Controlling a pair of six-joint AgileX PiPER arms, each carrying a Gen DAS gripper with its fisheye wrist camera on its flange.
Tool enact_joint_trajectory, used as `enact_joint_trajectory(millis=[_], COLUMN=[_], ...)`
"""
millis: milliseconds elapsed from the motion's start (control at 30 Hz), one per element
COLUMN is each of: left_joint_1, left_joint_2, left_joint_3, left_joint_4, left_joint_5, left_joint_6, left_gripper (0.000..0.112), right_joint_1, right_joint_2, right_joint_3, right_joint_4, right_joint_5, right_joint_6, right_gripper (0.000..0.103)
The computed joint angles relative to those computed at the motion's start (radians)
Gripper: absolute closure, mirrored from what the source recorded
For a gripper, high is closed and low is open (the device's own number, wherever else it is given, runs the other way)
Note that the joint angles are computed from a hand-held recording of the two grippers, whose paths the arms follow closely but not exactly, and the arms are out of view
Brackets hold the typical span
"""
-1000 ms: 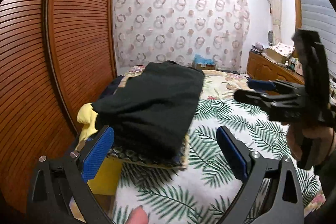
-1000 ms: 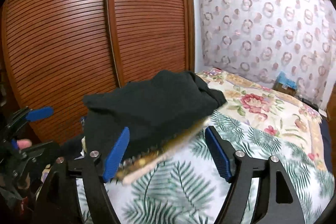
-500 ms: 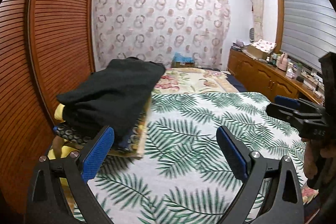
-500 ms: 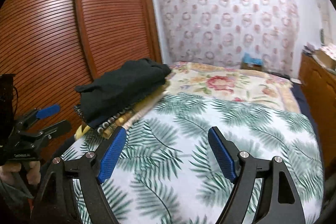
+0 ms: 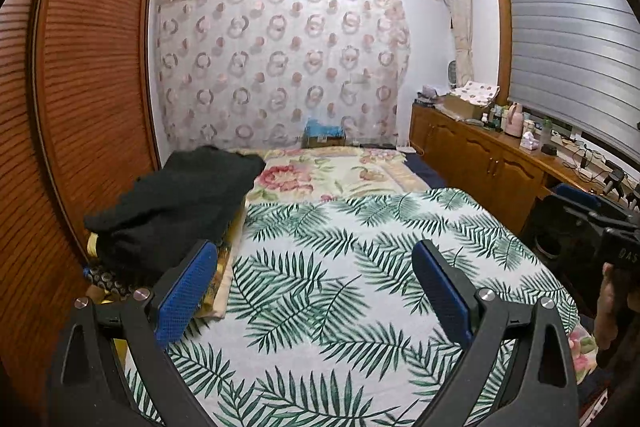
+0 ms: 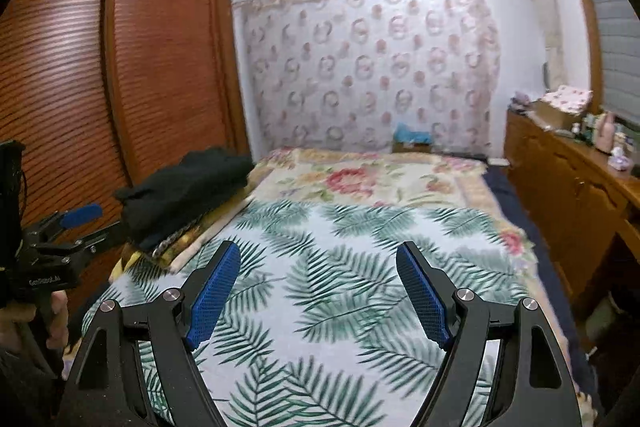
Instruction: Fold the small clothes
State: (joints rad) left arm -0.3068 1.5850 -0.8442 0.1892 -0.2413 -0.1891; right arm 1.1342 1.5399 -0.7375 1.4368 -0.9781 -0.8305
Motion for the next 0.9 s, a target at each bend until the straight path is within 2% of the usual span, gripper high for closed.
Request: enact_joint_trajectory(millis=[133,300,600,900], left_joint_1=[-0.026,-0.032,-0.031,-0.042], left_joint_2=[-0.033,-0.041,-0.041,-0.048], left_joint_3=[0.014,0.012,0.014,0.019], left_joint_4=[-0.141,-0.166,-0.157,-0.221], left_joint_5=[-0.003,0.001,-0.002,-0.003], left_joint_6=[0.136,0.159,0.15,0.2], left_gripper=[0.014,0.014,0.014,0.014], right_joint_1=[0.084,0.133,0.13,0.101], right_joint_2=[-0.053,-0.08,-0.049,-0.043], right_joint_3=[0.032,0.041,0.03,0.016], right_joint_4=[0.069,0.118,0.119,0.109], right_joint_5=[-0.11,-0.168,-0.167,-0.142], right_joint_6=[-0.023,-0.043,-0.033,-0.046], right_gripper=[0.021,0.021,0.021,0.021])
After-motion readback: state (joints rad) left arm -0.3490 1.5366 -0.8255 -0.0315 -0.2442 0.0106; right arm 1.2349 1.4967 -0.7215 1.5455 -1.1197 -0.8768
